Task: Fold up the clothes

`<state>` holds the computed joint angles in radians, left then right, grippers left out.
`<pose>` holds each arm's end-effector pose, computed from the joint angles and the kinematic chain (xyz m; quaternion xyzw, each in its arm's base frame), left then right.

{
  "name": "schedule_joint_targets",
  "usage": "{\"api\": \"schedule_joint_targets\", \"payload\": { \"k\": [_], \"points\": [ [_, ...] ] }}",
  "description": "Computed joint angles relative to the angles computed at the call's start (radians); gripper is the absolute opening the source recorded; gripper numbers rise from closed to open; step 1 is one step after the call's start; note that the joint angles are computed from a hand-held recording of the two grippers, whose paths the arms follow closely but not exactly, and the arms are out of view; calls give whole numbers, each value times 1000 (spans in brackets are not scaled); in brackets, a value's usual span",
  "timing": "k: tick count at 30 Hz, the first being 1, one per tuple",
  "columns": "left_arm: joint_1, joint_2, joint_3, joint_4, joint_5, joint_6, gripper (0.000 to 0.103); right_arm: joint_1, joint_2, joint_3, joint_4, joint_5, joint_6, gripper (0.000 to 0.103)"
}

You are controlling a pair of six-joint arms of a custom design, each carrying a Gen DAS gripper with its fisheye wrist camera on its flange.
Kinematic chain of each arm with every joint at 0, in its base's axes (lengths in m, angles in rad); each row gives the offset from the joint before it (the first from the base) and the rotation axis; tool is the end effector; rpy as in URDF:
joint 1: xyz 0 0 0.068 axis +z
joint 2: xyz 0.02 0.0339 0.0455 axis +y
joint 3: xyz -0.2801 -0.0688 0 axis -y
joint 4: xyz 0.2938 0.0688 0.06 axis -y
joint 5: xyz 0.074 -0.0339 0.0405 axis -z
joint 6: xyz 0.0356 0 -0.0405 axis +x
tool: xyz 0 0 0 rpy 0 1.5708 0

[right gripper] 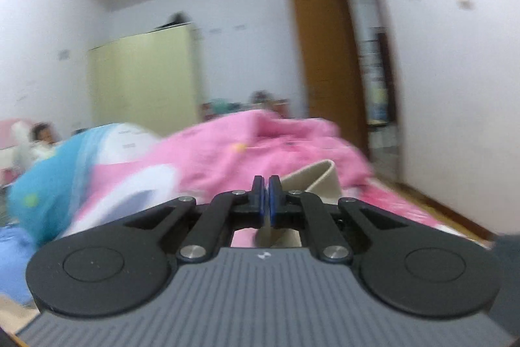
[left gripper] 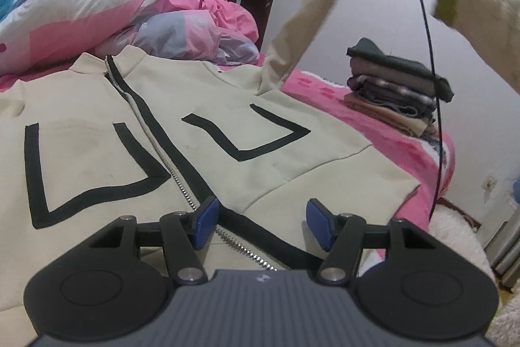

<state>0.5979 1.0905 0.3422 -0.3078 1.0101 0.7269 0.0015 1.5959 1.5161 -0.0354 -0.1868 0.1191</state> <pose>0.1760 0.0834 0.1251 0.1774 0.8366 -0.2320 0.4634 0.4329 0.0073 0.4174 -0.0182 0.7457 0.1094 0.6569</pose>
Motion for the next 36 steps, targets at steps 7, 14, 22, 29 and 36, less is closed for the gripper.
{"api": "schedule_joint_targets", "payload": {
  "k": [7,14,22,29,36],
  "points": [
    [54,120,37,-25,94,84,61,273,123,197,-122,-104,-84,0],
    [85,207,72,-70,152,155,61,377,179,231,-239,-37,-157,1],
    [97,251,84,-75,182,187,61,311,235,120,-441,24,-45,17],
    [99,260,80,-60,191,192,61,389,339,21,-354,225,-206,47],
    [102,272,82,-58,199,204,61,411,577,238,-409,300,-274,64]
  ]
}}
